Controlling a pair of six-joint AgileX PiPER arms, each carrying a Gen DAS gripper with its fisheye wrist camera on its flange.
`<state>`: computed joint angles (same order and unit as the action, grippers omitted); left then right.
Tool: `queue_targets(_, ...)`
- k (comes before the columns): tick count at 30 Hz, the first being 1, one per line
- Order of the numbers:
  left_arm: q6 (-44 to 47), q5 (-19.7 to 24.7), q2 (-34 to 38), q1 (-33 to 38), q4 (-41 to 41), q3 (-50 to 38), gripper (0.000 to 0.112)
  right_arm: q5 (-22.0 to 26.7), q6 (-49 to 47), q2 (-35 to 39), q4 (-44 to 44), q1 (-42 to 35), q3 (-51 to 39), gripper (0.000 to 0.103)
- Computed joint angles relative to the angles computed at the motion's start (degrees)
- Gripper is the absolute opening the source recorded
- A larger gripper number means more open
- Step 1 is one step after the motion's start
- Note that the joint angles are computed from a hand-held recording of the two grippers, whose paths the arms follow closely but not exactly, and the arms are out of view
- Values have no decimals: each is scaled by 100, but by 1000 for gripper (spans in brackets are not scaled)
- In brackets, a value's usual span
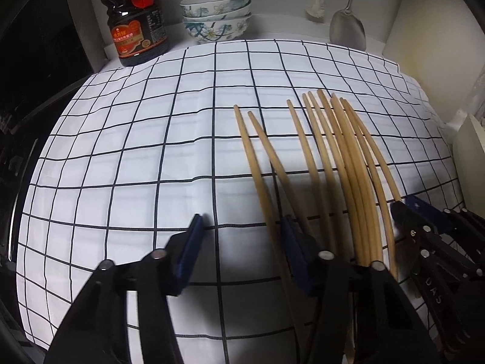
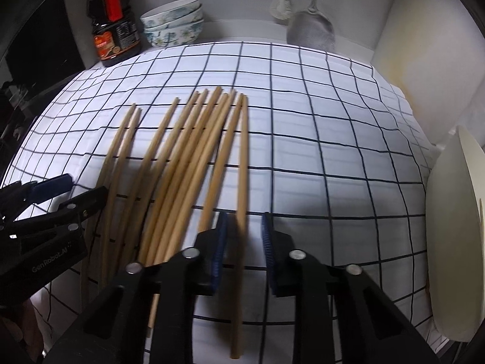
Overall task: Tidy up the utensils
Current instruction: 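Close the left tool on a chopstick while the right tool grasps another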
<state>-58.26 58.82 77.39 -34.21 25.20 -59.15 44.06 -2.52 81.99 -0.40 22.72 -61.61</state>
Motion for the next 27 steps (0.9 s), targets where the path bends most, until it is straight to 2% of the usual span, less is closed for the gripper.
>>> queue_targets(2,84,8,-17,32,-59,-27,34,20,-2,9,22,21,-17,9)
queue_targets(4,143,8,-46,83,-105,-19,21,42,-37,14,57,-2,-29,6)
queue_targets(7,232,-25,-95,150,-169,15,12,97,-86,14,165,-48,-50,6)
queue_targets(10,339,-74,-126,212,-269,30,7,173,-187,-6,344,-132,-62,6)
queue_targets(17,497,-64,-195,280,-457,-13,7,371,-241,-137,644,-268,-119,6)
queue_targets(27,902,280,-281,267,-525,-558,7,762,-366,-371,954,-613,-411,6)
